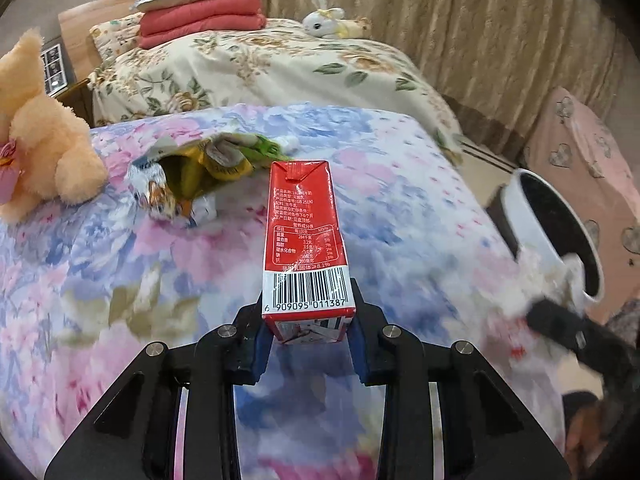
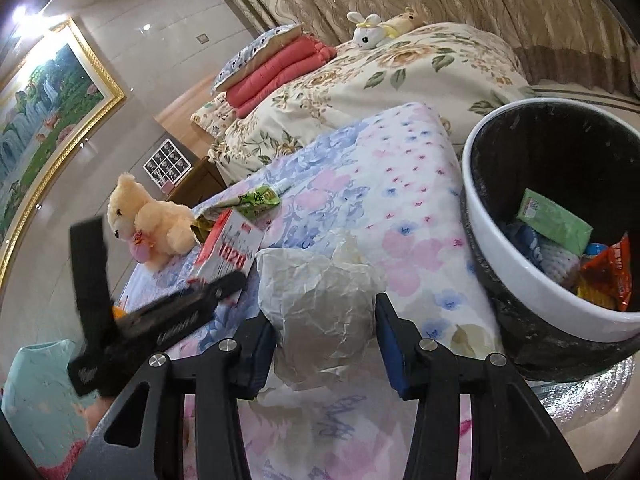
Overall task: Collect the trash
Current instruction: 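Grasp the red milk carton with the left tool while the right tool grasps the white plastic bag, then carry the red carton and white bag over the bin with both tools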
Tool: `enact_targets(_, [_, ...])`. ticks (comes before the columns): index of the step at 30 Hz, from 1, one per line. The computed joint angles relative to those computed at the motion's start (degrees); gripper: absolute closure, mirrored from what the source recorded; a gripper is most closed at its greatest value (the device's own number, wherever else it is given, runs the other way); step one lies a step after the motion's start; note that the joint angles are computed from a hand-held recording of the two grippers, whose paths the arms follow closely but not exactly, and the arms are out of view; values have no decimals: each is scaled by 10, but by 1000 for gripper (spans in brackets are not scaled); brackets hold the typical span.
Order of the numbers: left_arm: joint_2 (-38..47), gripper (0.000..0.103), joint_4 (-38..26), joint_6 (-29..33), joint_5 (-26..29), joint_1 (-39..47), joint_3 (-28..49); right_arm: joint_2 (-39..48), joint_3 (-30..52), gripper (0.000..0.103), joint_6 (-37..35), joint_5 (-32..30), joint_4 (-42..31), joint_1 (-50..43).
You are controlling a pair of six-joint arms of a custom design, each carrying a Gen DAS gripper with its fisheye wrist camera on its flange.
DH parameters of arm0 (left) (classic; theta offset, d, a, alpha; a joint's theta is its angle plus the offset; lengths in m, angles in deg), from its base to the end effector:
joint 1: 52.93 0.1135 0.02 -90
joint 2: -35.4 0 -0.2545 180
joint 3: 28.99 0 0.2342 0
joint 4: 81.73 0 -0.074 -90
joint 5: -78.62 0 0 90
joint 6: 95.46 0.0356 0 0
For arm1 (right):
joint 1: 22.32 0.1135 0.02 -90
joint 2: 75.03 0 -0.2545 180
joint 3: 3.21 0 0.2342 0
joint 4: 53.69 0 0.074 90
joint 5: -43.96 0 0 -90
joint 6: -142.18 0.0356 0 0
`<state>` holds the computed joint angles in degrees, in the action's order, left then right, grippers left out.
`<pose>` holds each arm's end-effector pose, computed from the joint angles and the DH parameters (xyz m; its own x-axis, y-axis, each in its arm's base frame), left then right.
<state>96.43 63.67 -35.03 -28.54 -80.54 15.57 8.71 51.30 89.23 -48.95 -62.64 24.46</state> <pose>0.1725 -0.0784 0.1857 -0.7370 -0.1467 -0.6598 -0.0979 0.9890 -0.1105 0.1923 0.2073 0.1844 -0.7928 0.0350 -0.6085 -0.3476 0.7940 0.4987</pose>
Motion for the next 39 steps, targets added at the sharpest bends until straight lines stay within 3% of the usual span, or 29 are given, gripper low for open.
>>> enact_targets(8, [-66,73,-71,-71,-38,-116,-2,-61,-28,56,5,16,-20,-3])
enact_targets(19, [-20,73,-88,-125,-84,-238,42,-162,-83,56,6,23,-60,-37])
enact_targets(39, [111,73,-54,-89,-86,-293,152,-265,-117,56,-26,-24,-117,-170])
